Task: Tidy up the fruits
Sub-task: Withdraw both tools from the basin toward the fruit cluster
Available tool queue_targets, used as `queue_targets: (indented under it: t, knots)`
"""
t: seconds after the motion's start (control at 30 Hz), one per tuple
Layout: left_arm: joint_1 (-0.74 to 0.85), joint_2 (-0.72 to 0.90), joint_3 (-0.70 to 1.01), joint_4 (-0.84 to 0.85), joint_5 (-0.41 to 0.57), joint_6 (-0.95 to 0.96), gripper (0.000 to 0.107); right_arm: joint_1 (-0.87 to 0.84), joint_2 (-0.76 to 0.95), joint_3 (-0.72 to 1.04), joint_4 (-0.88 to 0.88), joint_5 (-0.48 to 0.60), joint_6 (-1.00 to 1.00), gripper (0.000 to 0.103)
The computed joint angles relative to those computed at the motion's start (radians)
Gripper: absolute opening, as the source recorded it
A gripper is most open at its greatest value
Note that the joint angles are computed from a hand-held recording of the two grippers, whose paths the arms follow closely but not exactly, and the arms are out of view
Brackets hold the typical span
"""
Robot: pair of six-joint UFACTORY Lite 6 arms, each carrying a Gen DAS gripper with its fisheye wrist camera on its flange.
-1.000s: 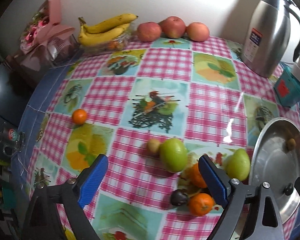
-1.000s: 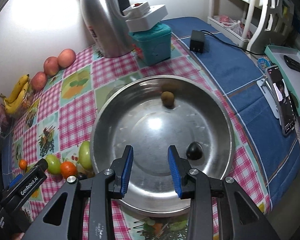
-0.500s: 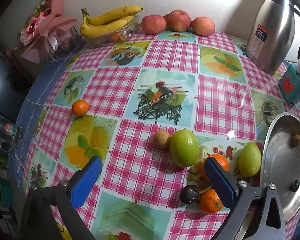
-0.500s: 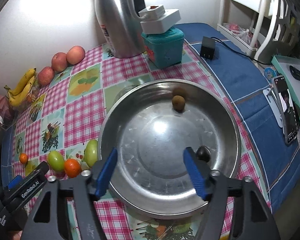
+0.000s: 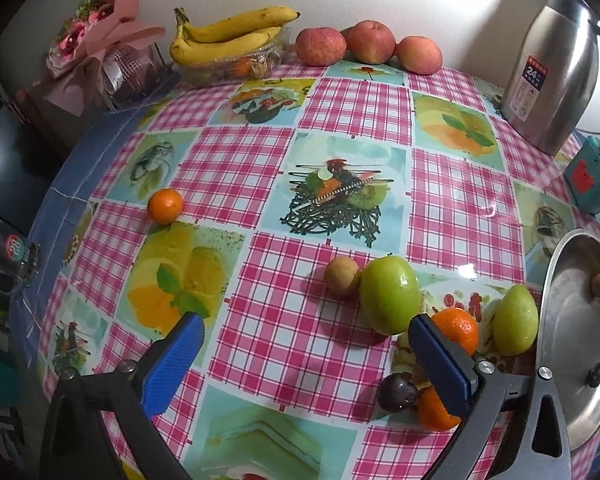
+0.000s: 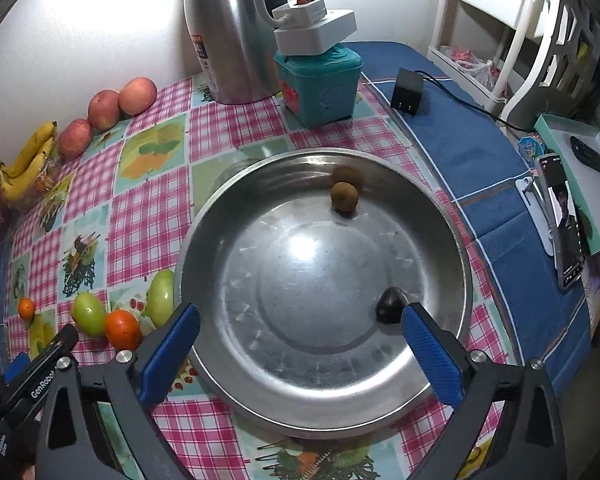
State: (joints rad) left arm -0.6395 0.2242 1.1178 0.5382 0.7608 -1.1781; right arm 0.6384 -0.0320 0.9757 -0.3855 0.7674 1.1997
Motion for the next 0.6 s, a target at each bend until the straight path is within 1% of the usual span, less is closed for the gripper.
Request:
queue_targets:
  t: [0.17, 0.23, 0.43, 0.53, 0.6]
  knots:
    - [0.005, -0.011, -0.004, -0.002, -0.007, 0.014, 0.103, 0.014, 0.013, 0.010, -0.013, 0.007, -0.004, 0.101]
    - [0.011, -0.022, -0.010, -0.008, -0.011, 0.022, 0.103, 0.017, 0.012, 0.006, -0.009, -0.006, -0.005, 0.101]
    - [0.042, -0.061, -0.033, -0.065, -0.041, 0.085, 0.103, 0.036, 0.005, -0.006, -0.030, -0.026, 0.029, 0.101]
    - [0.049, -0.089, -0.043, -0.067, -0.046, 0.092, 0.103, 0.047, -0.014, -0.022, -0.040, -0.049, 0.048, 0.101]
    - [0.055, -0.104, -0.046, -0.064, -0.044, 0.098, 0.103, 0.059, -0.036, -0.041, -0.049, -0.084, 0.061, 0.101]
